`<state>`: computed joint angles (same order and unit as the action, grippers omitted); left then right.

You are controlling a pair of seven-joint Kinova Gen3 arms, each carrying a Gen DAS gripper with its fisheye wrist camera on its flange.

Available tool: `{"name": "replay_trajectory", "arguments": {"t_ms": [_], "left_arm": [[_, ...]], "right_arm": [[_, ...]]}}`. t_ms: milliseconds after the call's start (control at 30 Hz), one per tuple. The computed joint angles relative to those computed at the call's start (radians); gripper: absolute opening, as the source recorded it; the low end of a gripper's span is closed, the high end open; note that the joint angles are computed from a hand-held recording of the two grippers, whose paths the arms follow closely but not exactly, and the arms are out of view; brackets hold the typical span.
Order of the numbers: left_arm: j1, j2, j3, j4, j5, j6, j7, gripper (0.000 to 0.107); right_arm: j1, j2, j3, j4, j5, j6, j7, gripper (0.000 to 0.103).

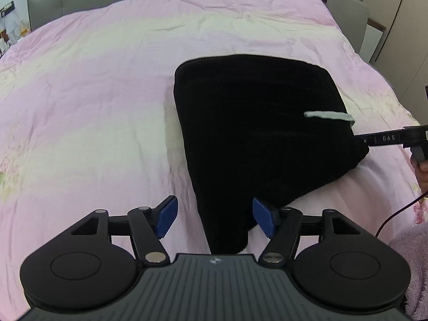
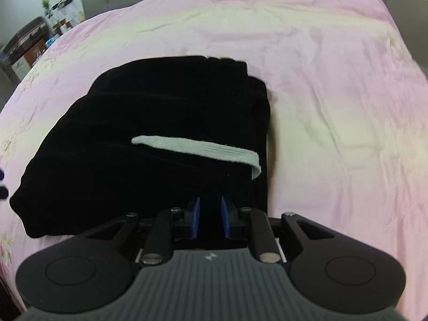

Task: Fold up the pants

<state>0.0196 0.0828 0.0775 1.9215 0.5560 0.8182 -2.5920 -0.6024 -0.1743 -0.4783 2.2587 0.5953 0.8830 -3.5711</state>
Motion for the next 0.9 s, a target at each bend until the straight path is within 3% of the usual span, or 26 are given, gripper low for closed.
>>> {"name": "replay_trajectory", "arguments": {"t_ms": [67,167,200,233,300,400,467,600,733,900], "left_arm": [[-0.009,0.013,0.024,0.032,0.006,-0.035,0.030,0.076],[0.100,0.039,-0.027,0.082,0.002,-0.157,0.098,0.075],[0.146,0.053,-0.049,0.088,-0.020,-0.198,0.139,0.062],[0.174,0.065,-0.054,0.090,-0.051,-0.232,0.179,0.043],[0.174,0.076,-0.029,0.082,-0.118,-0.252,0.235,0.033],[0.122,0.046,0.034,0.063,-0.222,-0.233,0.200,0.018],[0.076,0.034,0.073,0.053,-0.251,-0.213,0.148,0.016],[0.126,0.117,0.020,0.013,-0.306,-0.174,0.214,0.015],[0.064,0.160,0.061,0.044,-0.262,-0.211,0.214,0.015],[0.054,0.165,0.056,-0.023,-0.283,-0.099,0.236,0.017]], "right_arm": [[-0.014,-0.015,0.012,0.017,0.007,-0.016,-0.033,0.012],[-0.057,0.024,0.041,-0.018,0.010,0.029,0.011,0.012],[-0.034,0.037,0.017,-0.030,0.008,0.042,0.024,0.012],[-0.029,0.048,0.009,-0.042,0.007,0.053,0.038,0.012],[-0.024,0.044,0.020,-0.052,-0.005,0.059,0.082,0.012],[-0.033,0.033,0.037,-0.040,-0.007,0.043,0.092,0.012],[-0.031,0.031,0.038,-0.034,-0.002,0.032,0.097,0.012],[-0.037,0.032,0.020,-0.019,0.014,0.028,0.063,0.011],[-0.035,0.019,0.023,0.004,0.013,0.001,0.059,0.010],[-0.012,0.016,0.039,-0.004,-0.014,-0.009,0.109,0.010]]}}
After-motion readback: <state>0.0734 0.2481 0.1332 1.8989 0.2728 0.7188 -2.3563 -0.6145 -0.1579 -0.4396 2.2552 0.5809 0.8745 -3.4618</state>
